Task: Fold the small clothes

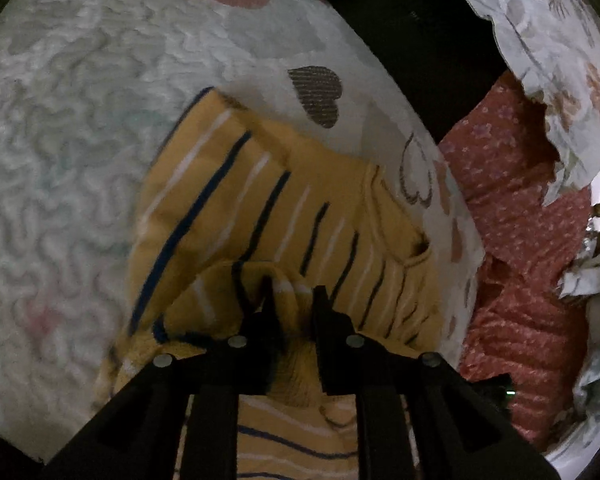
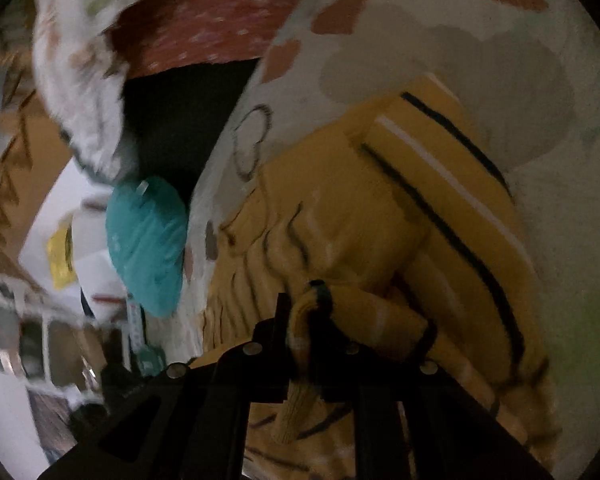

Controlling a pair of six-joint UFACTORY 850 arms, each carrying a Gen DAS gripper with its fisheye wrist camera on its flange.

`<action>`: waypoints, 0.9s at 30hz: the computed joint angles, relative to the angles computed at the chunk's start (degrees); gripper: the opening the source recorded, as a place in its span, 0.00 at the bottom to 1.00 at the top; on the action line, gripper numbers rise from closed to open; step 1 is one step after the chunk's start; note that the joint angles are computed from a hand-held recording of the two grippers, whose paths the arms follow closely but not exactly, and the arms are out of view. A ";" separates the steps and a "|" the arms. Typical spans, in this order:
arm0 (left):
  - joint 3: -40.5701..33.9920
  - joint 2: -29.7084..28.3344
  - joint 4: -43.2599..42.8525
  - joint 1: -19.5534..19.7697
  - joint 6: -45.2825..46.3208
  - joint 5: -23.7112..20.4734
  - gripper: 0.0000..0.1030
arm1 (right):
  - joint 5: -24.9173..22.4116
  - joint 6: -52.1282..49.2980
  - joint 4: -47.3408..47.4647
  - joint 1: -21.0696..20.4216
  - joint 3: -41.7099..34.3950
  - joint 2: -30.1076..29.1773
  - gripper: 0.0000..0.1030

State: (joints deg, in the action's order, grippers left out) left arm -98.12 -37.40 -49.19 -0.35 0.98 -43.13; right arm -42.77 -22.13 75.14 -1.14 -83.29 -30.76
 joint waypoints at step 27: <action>15.22 13.12 -0.49 -2.76 11.82 15.10 0.46 | 5.17 -4.98 6.56 0.51 -0.29 2.91 0.69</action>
